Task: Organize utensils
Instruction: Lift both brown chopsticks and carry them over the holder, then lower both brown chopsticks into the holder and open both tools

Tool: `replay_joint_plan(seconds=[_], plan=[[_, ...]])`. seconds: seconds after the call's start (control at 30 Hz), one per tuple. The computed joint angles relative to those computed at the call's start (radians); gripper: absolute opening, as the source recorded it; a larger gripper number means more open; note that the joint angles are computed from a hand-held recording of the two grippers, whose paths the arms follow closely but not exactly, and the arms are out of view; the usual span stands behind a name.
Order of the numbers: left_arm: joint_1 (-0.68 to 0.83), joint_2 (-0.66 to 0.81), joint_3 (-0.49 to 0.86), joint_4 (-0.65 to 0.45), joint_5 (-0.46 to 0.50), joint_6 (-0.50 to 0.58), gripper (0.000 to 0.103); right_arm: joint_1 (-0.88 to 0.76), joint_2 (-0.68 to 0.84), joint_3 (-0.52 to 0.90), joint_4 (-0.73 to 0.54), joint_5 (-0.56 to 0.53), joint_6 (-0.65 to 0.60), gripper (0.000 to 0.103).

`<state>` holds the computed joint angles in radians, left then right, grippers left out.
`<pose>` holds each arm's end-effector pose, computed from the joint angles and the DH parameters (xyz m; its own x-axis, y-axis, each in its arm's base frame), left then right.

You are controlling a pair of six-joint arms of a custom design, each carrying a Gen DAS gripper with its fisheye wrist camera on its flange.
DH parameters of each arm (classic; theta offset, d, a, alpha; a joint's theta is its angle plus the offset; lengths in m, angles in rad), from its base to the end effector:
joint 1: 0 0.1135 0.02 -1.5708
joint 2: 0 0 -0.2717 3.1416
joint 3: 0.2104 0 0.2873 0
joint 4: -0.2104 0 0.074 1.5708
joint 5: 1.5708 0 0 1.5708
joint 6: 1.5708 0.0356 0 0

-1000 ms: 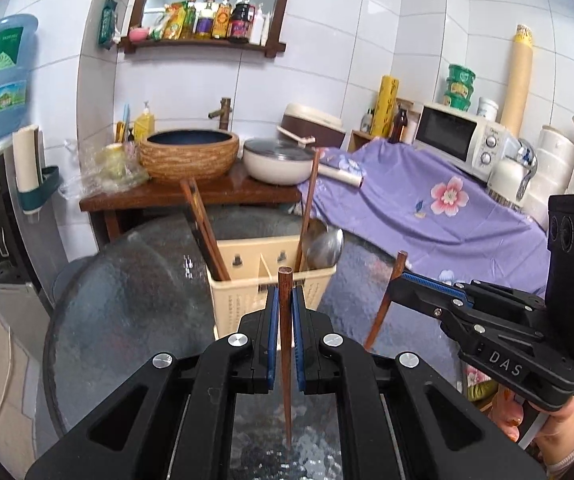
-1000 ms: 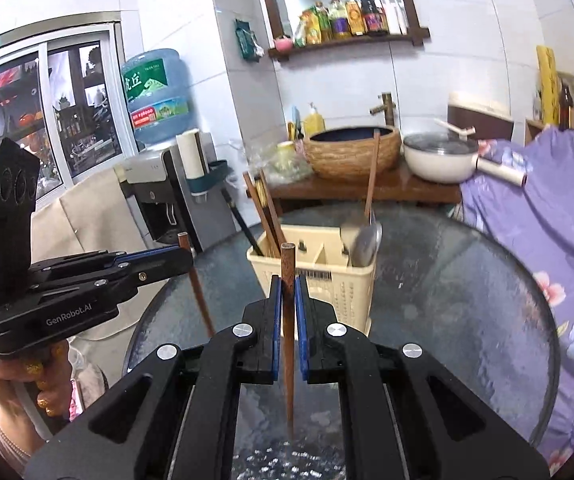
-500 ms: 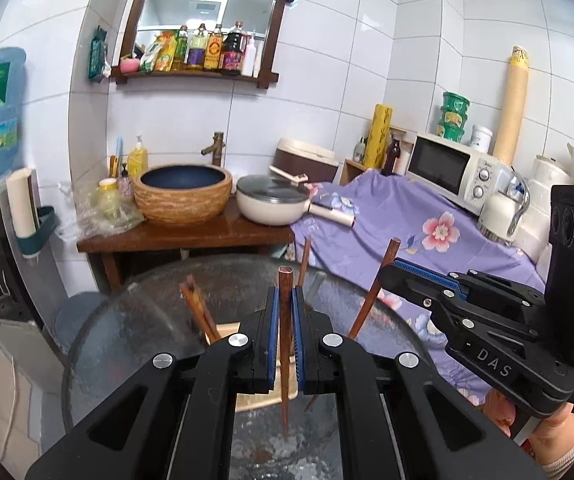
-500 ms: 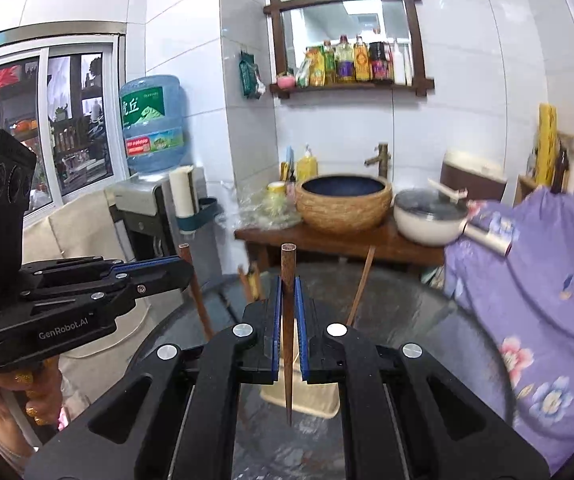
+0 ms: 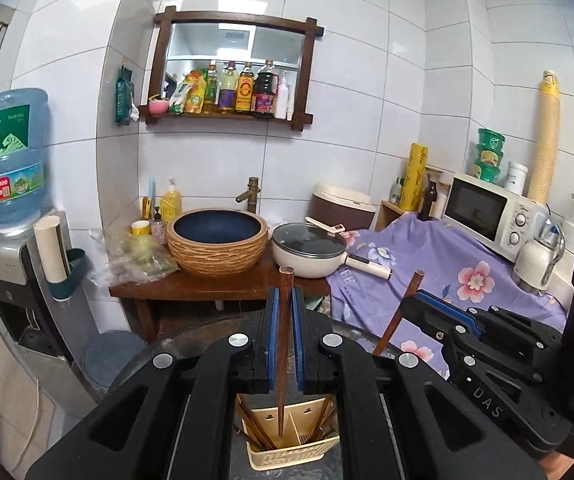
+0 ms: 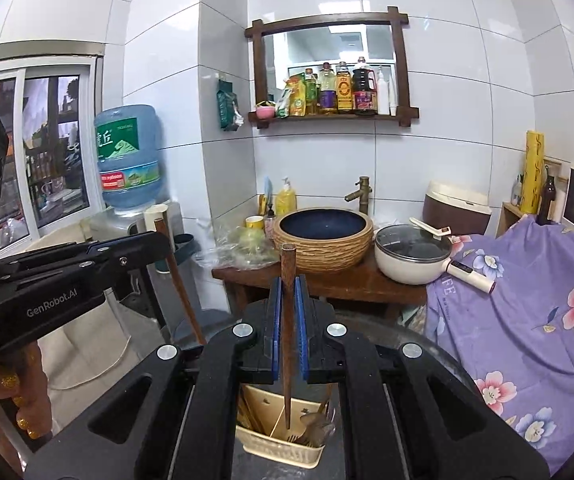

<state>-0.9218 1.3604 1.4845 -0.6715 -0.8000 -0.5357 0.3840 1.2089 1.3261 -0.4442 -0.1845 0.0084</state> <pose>0.2131 -0.2387 0.4221 -0.3649 -0.1075 -0.9248 -0.0016 0.9934 -0.1148 0.2748 0.1181 0.4250 -0.3022 -0.1132 -0.9465 -0.5268 0.8473 0.0669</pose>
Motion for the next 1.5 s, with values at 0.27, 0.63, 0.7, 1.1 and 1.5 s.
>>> replay_joint_plan(seconds=[0.27, 0.63, 0.7, 1.1, 1.5], plan=[[0.077, 0.027, -0.113, 0.083, 0.082, -0.044, 0.006, -0.006, 0.064, -0.082, 0.090, -0.008, 0.035, 0.008], [0.096, 0.057, -0.287, 0.192, 0.128, -0.076, 0.006, 0.008, 0.088, -0.254, 0.213, 0.004, 0.011, 0.008], [0.095, 0.068, -0.313, 0.213, 0.129, -0.079, 0.006, 0.009, 0.094, -0.277, 0.229, 0.006, 0.008, 0.008], [0.096, 0.123, -0.377, 0.269, 0.130, -0.086, 0.004, 0.014, 0.130, -0.347, 0.302, 0.033, 0.003, 0.008], [-0.088, -0.117, -0.563, 0.352, -0.132, -0.089, 0.084, -0.045, -0.123, -0.557, 0.422, -0.028, 0.037, 0.060]])
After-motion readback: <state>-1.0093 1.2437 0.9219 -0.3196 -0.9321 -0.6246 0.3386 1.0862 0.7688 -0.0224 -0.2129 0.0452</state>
